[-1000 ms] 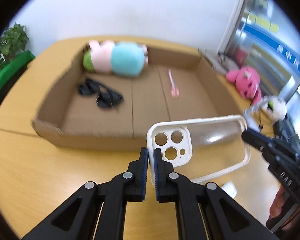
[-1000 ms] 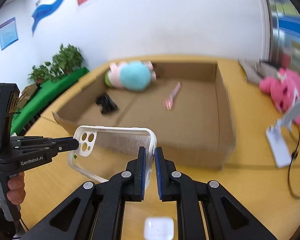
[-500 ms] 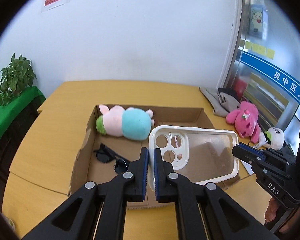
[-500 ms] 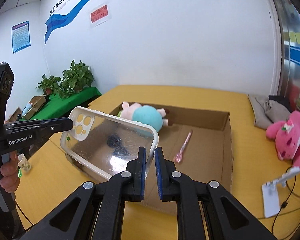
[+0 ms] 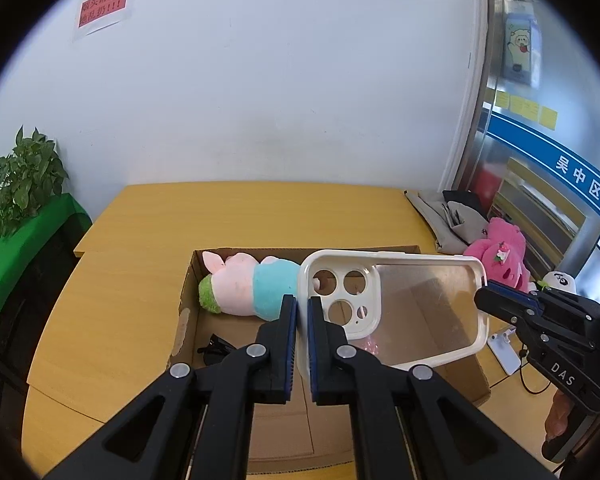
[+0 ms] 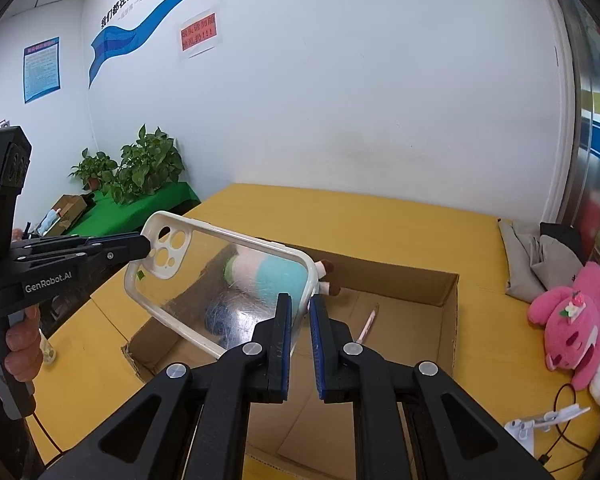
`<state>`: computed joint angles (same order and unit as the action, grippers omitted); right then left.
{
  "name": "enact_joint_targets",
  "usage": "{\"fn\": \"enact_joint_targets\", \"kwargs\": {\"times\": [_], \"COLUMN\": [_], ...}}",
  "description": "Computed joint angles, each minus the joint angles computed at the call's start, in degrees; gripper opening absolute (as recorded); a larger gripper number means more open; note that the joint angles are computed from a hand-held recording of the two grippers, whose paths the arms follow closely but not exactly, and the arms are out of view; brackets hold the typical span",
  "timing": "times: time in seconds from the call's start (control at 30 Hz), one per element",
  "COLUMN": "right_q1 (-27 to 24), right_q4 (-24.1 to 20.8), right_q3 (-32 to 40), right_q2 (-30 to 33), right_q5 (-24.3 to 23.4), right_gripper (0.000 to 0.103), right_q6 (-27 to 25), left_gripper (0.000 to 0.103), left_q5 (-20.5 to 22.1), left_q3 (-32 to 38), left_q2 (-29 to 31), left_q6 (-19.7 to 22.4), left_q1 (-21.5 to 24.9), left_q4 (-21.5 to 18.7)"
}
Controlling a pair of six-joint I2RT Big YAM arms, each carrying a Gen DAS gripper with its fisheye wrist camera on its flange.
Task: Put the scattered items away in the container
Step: 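Lift the phone case frame and carry it over the cardboard box, then open the grippers to drop the frame beside the pink pen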
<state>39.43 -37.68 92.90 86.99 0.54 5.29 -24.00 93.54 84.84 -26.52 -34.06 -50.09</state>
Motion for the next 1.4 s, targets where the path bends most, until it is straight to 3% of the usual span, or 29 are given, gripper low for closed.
{"fn": "enact_joint_targets", "kwargs": {"times": [0.33,0.53,0.73,1.0,1.17,1.33,1.4], "right_q1": [-1.6,-3.7,-5.0,-6.7,-7.0,-7.1,-7.0], "right_q4": [-2.1,-3.8,-10.0,-17.0,-21.4,-23.5,-23.4], "right_q3": [4.4,3.3,4.1,5.4,8.1,9.3,9.2], "right_q2": [4.6,7.8,13.5,19.2,21.8,22.8,22.6], "right_q5": [-1.9,-4.1,-5.4,-9.8,-10.7,-10.1,-10.0], "right_gripper": [0.010,0.010,0.011,0.011,0.011,0.014,0.016], "right_q6": [0.3,2.2,2.5,3.6,2.9,2.0,1.6], "left_gripper": [0.004,0.004,0.004,0.004,0.004,0.005,0.006], "left_q5": [3.2,8.1,13.4,18.1,17.7,15.4,14.1], "left_q3": [3.4,3.6,4.9,6.0,11.8,15.3,14.6], "left_q2": [5.0,10.1,17.2,22.3,26.4,28.5,28.1], "left_q6": [0.8,0.3,-0.5,-1.1,0.7,2.5,4.1], "left_q1": [2.8,4.3,5.6,5.9,5.3,4.4,3.9], "left_q4": [-2.2,-2.5,-5.6,-10.6,-18.9,-23.4,-22.5]}}
